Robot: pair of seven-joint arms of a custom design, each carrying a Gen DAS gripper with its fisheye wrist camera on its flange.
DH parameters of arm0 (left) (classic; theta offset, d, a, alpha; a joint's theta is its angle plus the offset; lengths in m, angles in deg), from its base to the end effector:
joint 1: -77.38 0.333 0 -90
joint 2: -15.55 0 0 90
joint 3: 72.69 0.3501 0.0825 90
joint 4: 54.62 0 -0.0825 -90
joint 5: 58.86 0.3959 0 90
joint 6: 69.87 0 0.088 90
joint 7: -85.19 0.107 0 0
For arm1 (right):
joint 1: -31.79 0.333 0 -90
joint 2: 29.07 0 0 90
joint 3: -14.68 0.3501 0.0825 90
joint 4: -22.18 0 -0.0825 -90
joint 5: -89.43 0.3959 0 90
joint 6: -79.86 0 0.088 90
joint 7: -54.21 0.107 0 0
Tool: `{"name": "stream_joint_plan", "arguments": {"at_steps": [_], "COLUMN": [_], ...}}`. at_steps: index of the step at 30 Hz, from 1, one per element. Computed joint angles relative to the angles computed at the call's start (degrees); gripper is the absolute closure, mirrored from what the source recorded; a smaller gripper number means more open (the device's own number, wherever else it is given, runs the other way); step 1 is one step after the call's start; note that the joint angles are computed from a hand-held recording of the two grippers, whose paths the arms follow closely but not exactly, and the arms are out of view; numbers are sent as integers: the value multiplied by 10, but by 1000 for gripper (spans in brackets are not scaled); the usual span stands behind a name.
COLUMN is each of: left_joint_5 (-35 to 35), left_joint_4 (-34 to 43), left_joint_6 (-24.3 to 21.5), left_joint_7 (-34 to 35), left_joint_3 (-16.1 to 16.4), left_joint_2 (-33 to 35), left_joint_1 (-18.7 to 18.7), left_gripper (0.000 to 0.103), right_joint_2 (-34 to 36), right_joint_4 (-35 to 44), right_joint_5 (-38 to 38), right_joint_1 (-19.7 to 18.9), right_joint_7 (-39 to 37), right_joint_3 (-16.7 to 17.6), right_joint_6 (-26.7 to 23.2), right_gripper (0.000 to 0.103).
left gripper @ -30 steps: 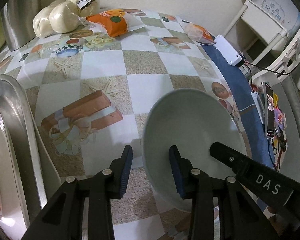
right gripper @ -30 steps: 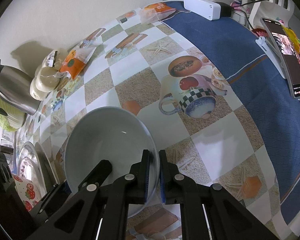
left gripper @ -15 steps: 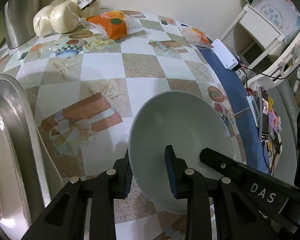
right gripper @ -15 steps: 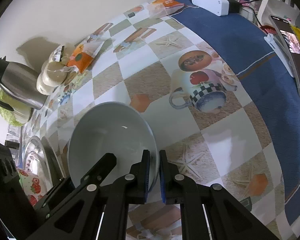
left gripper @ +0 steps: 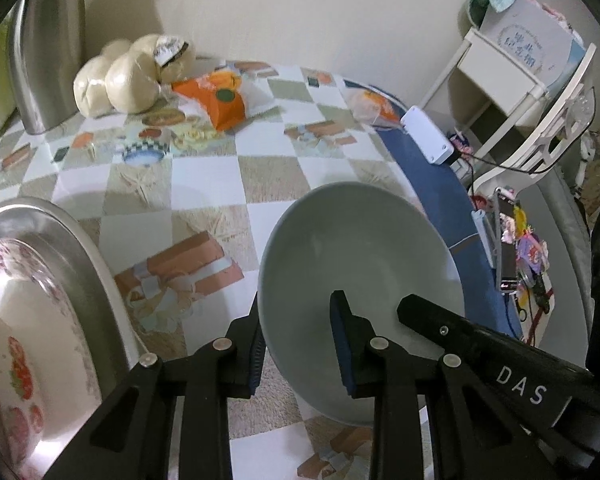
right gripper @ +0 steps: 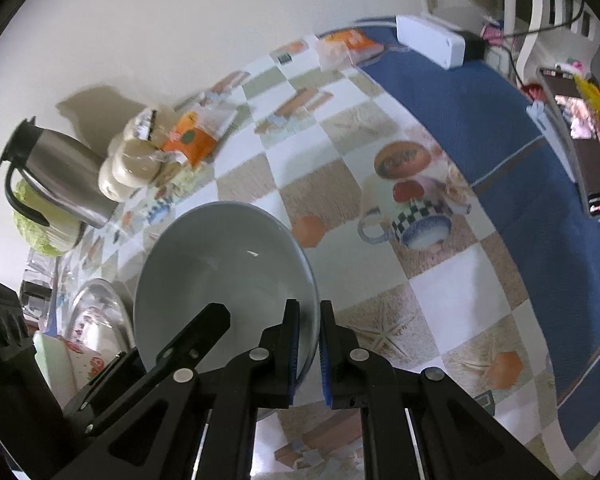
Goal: Organize plates and bowls
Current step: 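Lift the white round bowl off the table with both grippers, then carry the white round bowl over the basin and lower it onto the square bowl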
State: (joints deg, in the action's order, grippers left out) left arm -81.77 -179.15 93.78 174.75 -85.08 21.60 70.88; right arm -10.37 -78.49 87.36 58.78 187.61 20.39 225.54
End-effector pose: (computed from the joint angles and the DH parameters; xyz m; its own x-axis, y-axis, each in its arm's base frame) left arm 0.5777 -0.1722 0.4336 -0.0493 -0.9459 0.3207 -0.8699 -0.1171 -0.4791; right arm 0.5946 0.3731 0.4600 -0.1136 -0.9453 -0.3059 -0.9216 0.2153 -0.3229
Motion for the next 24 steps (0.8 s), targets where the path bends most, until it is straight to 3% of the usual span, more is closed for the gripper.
{"name": "stream_joint_plan", "arguments": {"at_steps": [11,17,24], "left_joint_5": [-17,-65,-28], "left_joint_4": [-31,-65,-108], "left_joint_6": [-1,4,15], "left_joint_7": [23,62,37], "left_joint_3": [19,45,74], "left_joint_2": [-65,-118,-178], "left_joint_1": [-1,-6,-2], "left_gripper": [73,73,72], "right_joint_2": [-20,-22,-9], "right_joint_4": [24,48,96], "right_joint_5": [-63,-89,-114], "right_joint_1": [29,45,75], "right_joint_7": [46,61,66], "right_joint_3": [-8,-1,7], "right_joint_6": [-3,-6,-14], "right_gripper": [92,92,90]}}
